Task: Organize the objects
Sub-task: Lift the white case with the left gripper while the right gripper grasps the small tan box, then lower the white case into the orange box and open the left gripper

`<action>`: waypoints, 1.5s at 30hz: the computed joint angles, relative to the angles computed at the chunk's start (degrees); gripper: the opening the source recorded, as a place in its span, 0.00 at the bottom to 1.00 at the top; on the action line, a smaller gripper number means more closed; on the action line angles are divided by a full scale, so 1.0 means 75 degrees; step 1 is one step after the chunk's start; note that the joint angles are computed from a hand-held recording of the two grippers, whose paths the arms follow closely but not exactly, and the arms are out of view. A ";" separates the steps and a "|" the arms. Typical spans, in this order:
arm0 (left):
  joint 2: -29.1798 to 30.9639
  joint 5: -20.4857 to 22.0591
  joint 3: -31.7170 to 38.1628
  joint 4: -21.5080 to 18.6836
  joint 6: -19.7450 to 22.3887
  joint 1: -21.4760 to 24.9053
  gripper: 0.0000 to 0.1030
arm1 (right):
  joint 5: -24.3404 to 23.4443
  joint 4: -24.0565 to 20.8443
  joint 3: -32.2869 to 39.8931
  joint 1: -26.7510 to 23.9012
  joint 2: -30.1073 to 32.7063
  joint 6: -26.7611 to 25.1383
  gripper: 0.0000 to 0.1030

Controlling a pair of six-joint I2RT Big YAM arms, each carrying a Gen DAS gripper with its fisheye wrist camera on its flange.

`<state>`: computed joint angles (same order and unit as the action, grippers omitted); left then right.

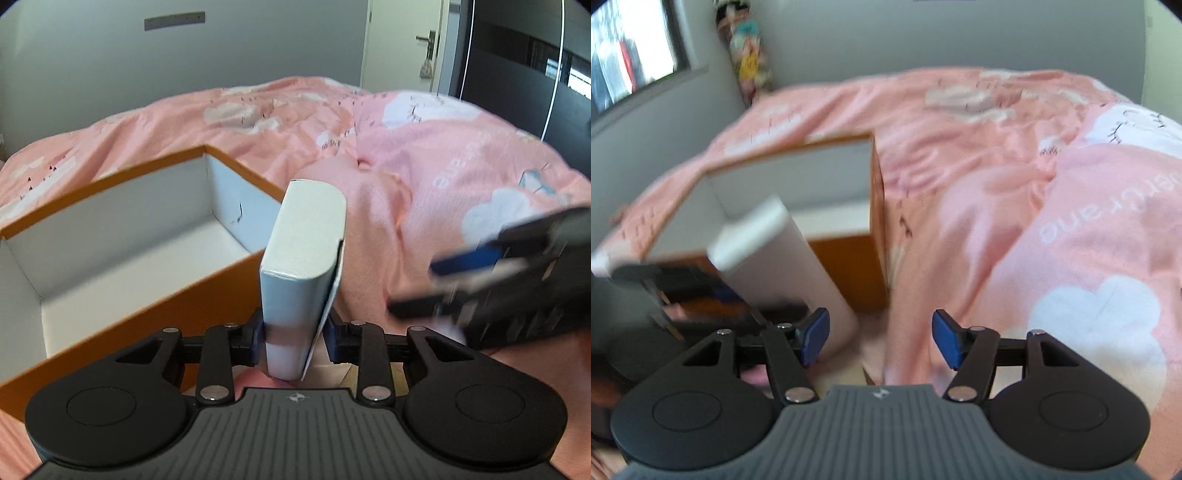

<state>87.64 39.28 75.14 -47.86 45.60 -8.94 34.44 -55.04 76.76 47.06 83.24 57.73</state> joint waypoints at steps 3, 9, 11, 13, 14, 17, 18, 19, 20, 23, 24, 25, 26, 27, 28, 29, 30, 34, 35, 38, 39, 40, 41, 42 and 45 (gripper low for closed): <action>-0.0099 0.0109 0.0134 -0.0159 0.0005 0.0168 0.34 | -0.0733 -0.0185 0.0135 -0.0045 0.0215 -0.0424 0.62; -0.0012 0.0396 0.0651 -0.0906 -0.0088 0.0592 0.31 | -0.1525 -0.0598 0.0595 0.0020 0.0826 -0.1588 0.68; -0.0029 0.0458 0.0703 -0.0957 -0.0154 0.0689 0.31 | -0.1749 -0.0735 0.0659 0.0006 0.0972 -0.1616 0.69; -0.0004 0.0574 0.0781 -0.1095 -0.0181 0.0788 0.31 | -0.1905 -0.0890 0.0665 -0.0034 0.1085 -0.1535 0.68; 0.0012 0.0625 0.0822 -0.1153 -0.0200 0.0817 0.31 | -0.1980 -0.0916 0.0634 -0.0061 0.1117 -0.1469 0.69; 0.0038 0.0739 0.0906 -0.1211 -0.0206 0.0898 0.31 | -0.2196 -0.0673 0.0420 -0.0125 0.1045 -0.1301 0.68; 0.0040 0.0773 0.0916 -0.1226 -0.0211 0.0919 0.31 | -0.2255 -0.0572 0.0338 -0.0167 0.1010 -0.1285 0.67; 0.0061 0.0815 0.0959 -0.1269 -0.0244 0.0931 0.31 | -0.2338 -0.0451 0.0248 -0.0212 0.0964 -0.1273 0.62; 0.0081 0.0861 0.1009 -0.1342 -0.0248 0.0957 0.31 | -0.2425 -0.0330 0.0167 -0.0232 0.0909 -0.1204 0.60; 0.0135 0.0986 0.1139 -0.1478 -0.0297 0.1026 0.31 | -0.2194 -0.0477 0.0356 -0.0136 0.0992 -0.1208 0.60; 0.0140 0.1016 0.1167 -0.1500 -0.0309 0.1050 0.31 | -0.2085 -0.0538 0.0409 -0.0095 0.1002 -0.1236 0.60; 0.0135 0.1013 0.1183 -0.1457 -0.0410 0.1067 0.31 | -0.1968 -0.0588 0.0461 -0.0058 0.0995 -0.1253 0.60; 0.0163 0.1059 0.1255 -0.1515 -0.0424 0.1081 0.31 | -0.1878 -0.0595 0.0486 -0.0039 0.0964 -0.1258 0.60; 0.0203 0.1118 0.1343 -0.1601 -0.0426 0.1101 0.31 | -0.1764 -0.0605 0.0526 -0.0022 0.0916 -0.1238 0.60; 0.0246 0.1172 0.1445 -0.1686 -0.0465 0.1113 0.31 | -0.1648 -0.0615 0.0567 -0.0011 0.0865 -0.1230 0.59; 0.0306 0.1237 0.1572 -0.1783 -0.0508 0.1125 0.31 | -0.1497 -0.0638 0.0628 -0.0003 0.0801 -0.1243 0.59; 0.0370 0.1308 0.1702 -0.1887 -0.0538 0.1139 0.31 | -0.1362 -0.0650 0.0682 0.0004 0.0742 -0.1268 0.59; 0.0767 0.1528 0.2404 -0.2280 -0.0950 0.1124 0.31 | -0.0832 -0.0638 0.0971 -0.0014 0.0464 -0.1585 0.59; 0.0883 0.1551 0.2607 -0.2318 -0.1106 0.1103 0.31 | -0.0654 -0.0622 0.1063 -0.0035 0.0405 -0.1747 0.59; 0.1155 0.1596 0.3093 -0.2173 -0.1547 0.1006 0.31 | -0.0209 -0.0579 0.1415 -0.0164 0.0362 -0.2230 0.59; 0.1258 0.1582 0.3272 -0.2100 -0.1728 0.0954 0.31 | -0.0066 -0.0503 0.1536 -0.0246 0.0381 -0.2417 0.59; 0.1374 0.1574 0.3459 -0.2052 -0.1889 0.0901 0.31 | 0.0071 -0.0476 0.1655 -0.0308 0.0380 -0.2588 0.59; 0.1489 0.1570 0.3640 -0.2040 -0.2039 0.0846 0.31 | 0.0220 -0.0399 0.1755 -0.0390 0.0416 -0.2789 0.59; 0.1656 0.1536 0.3892 -0.2077 -0.2239 0.0774 0.31 | 0.0385 -0.0342 0.1896 -0.0491 0.0495 -0.2992 0.59; 0.2043 0.1404 0.4356 -0.2044 -0.2625 0.0556 0.31 | 0.0672 -0.0092 0.2173 -0.0765 0.0697 -0.3519 0.59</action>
